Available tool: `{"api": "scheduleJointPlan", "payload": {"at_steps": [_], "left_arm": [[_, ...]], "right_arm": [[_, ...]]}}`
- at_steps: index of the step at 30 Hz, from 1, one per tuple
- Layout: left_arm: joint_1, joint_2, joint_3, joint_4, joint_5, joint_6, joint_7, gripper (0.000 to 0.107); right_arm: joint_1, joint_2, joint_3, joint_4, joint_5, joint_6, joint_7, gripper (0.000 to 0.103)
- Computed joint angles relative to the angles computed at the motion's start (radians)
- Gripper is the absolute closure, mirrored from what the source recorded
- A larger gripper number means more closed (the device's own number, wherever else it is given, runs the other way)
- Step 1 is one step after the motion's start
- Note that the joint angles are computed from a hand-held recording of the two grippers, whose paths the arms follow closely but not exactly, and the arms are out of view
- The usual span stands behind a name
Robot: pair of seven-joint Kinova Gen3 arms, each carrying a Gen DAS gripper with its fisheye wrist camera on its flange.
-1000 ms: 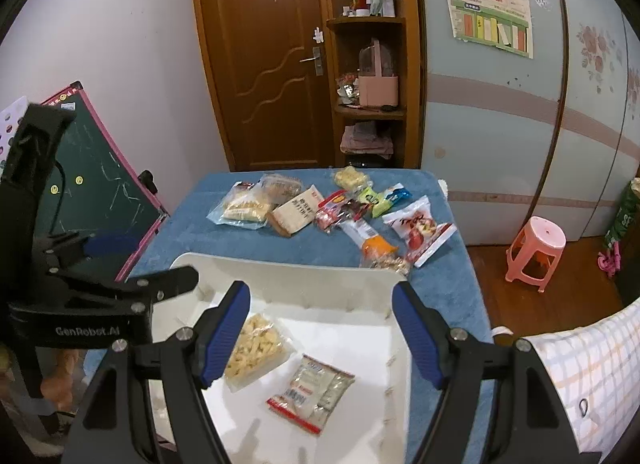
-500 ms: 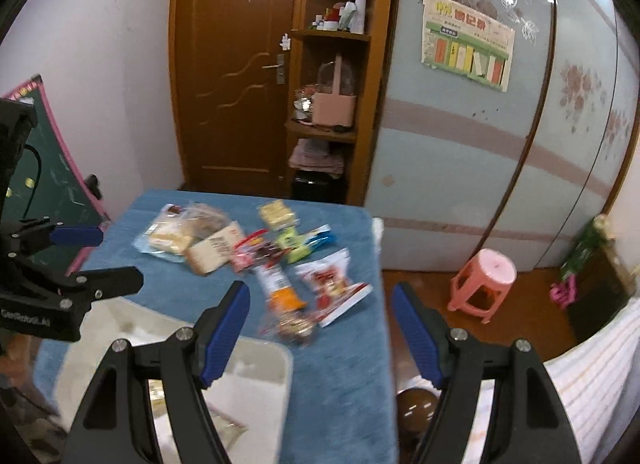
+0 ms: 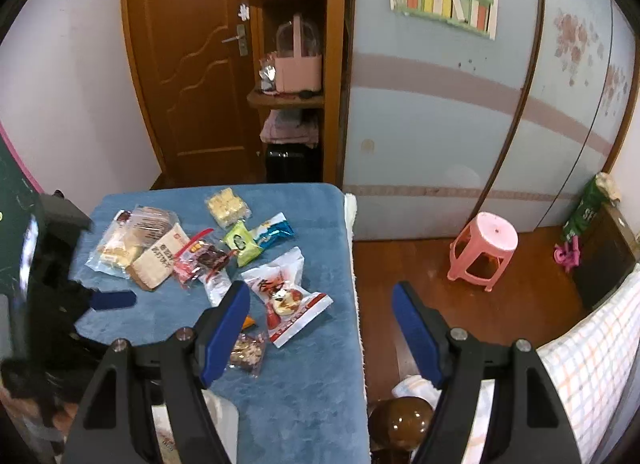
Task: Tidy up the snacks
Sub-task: 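Move the left tool to the small nut pack while the right tool reaches the DONGZAO bag, then grasp the small nut pack with the left tool while the right tool grasps the DONGZAO bag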
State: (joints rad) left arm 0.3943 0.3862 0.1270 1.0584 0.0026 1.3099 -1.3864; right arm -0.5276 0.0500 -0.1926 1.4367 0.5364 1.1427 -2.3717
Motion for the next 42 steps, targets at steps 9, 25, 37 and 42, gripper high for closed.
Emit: {"api": "scheduleJointPlan", "payload": {"at_steps": [9,25,37,42], "left_arm": [[0.032,0.173,-0.02,-0.106,0.002,0.097,0.105,0.017],[0.005,0.263,-0.004,-0.141,0.098,0.091,0.199,0.04],[-0.03,0.301,0.033,-0.151,0.196,0.065,0.132,0.069],[-0.074,0.299,0.044,-0.136,0.251,0.064,0.104,0.07]], "right_arm": [[0.08,0.095,0.067,-0.001,-0.15,-0.074,0.131,0.029],[0.155,0.167,0.103,0.021,-0.334,-0.168,0.279,0.028],[0.177,0.236,0.113,-0.037,-0.433,-0.157,0.376,0.028],[0.187,0.243,0.115,-0.037,-0.461,-0.16,0.396,0.028]]}}
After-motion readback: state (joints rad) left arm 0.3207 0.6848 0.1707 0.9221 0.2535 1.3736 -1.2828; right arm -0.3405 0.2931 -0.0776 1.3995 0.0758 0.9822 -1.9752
